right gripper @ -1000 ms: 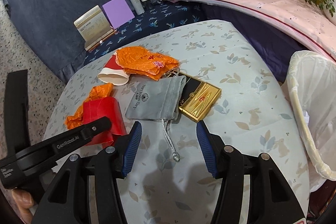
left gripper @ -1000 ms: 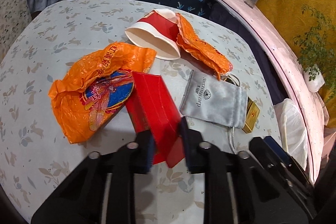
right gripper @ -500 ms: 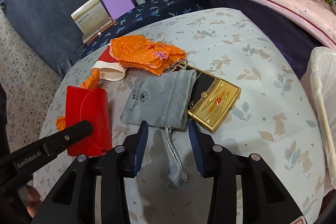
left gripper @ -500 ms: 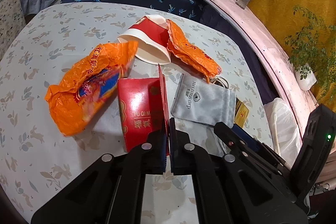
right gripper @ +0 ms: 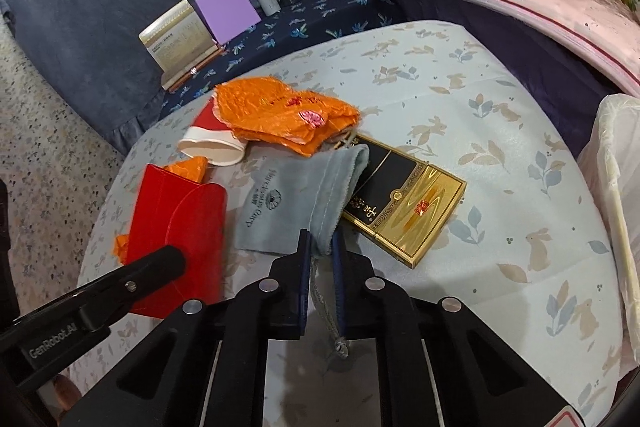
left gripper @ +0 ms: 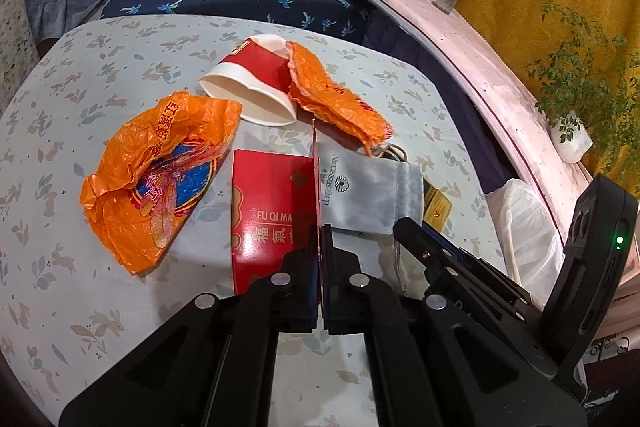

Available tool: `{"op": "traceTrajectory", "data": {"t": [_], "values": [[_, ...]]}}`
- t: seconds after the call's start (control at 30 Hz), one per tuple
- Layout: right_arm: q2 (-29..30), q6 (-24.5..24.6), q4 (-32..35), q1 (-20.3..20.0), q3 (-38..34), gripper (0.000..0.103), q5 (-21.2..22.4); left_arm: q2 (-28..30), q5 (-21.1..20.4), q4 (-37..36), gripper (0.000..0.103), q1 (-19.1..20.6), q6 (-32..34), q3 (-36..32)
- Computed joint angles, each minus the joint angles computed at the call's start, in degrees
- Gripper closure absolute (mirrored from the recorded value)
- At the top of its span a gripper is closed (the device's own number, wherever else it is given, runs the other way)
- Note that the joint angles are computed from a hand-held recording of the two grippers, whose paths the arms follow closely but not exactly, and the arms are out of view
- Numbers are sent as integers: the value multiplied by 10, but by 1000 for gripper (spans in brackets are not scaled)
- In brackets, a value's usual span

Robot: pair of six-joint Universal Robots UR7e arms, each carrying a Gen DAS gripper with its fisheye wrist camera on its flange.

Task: Collect trash
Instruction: 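Grasp the red box with the left gripper while the right grasps the grey pouch, then carry the red box and grey pouch over the wastebasket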

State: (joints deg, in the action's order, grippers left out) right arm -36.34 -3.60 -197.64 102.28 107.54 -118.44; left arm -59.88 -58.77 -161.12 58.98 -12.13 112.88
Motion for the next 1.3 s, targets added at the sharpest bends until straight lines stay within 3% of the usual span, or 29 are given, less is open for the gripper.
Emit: {"op": "traceTrajectory", "data": {"t": [0.43, 0.73, 1.03, 1.3], "values": [[-75, -23, -86, 19, 69, 94, 22, -2, -11, -25, 103, -58, 13, 6], [-142, -38, -159, 16, 128, 94, -1, 23, -36, -38, 103, -101, 29, -7], [-198, -47, -225, -10, 194, 94, -54, 76, -75, -33, 103, -136, 47, -30], [-245, -39, -268, -57, 249, 94, -56, 129, -106, -25, 103, -168, 58, -52]]}}
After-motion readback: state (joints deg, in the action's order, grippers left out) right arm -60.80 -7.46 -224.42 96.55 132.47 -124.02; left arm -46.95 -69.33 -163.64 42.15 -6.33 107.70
